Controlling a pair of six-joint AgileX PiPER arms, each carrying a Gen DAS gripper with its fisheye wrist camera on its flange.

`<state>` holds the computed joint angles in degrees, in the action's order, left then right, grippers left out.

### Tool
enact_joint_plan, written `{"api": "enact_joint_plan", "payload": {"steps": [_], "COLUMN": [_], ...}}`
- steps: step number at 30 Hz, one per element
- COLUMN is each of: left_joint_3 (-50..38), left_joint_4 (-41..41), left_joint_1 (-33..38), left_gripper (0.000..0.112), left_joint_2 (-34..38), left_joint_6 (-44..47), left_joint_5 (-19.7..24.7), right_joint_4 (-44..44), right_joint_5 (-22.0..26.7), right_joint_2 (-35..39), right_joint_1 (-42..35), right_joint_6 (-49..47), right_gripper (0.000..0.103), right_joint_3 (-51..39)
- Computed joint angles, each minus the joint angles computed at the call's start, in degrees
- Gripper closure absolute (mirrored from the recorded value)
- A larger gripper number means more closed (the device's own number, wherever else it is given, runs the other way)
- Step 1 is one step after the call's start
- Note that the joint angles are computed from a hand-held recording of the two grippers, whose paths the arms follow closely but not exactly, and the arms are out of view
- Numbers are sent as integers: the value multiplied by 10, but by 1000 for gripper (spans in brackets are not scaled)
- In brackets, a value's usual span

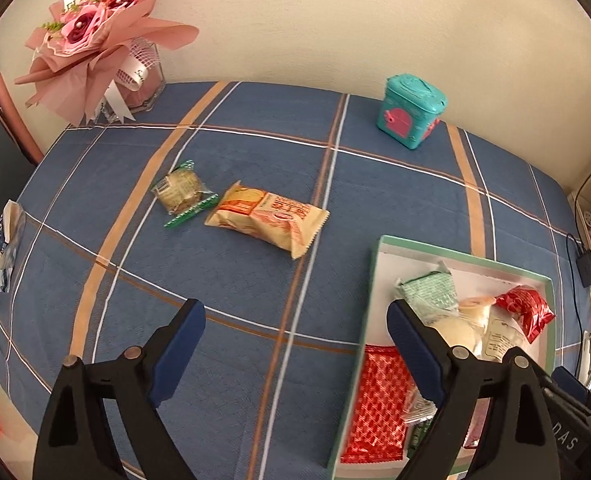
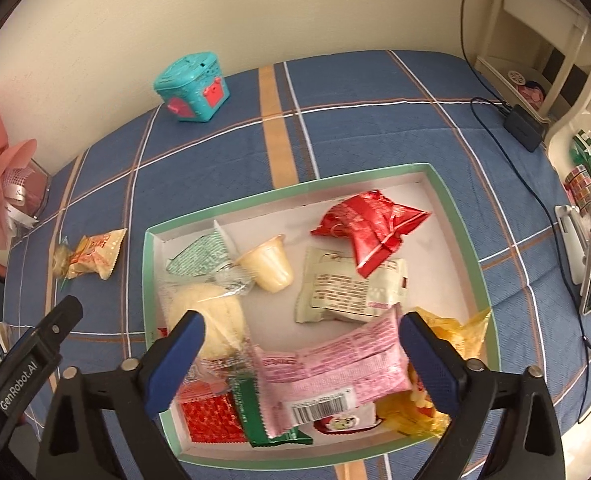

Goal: Organize snacks
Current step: 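Move both open grippers away from the tray toward the loose snacks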

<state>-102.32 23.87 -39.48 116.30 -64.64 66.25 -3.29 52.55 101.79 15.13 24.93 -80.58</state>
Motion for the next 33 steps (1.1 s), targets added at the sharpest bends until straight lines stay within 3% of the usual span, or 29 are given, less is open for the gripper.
{"api": "enact_joint_plan", "payload": {"steps": [19, 33], "left_joint_3": [108, 168], "left_joint_4": [-14, -15], "left_joint_1": [59, 96], "left_gripper": [18, 18], "left_joint_2": [-51, -90], "left_joint_6": [15, 22], "left_joint_5": [-58, -74], "right_joint_4": [-29, -54], "right_joint_5": [-6, 1], "right_joint_2": [20, 47], "right_joint_1": [57, 122], "right_joint_6": [49, 79], "right_gripper": [0, 0], "right_joint_3": [-28, -73]}}
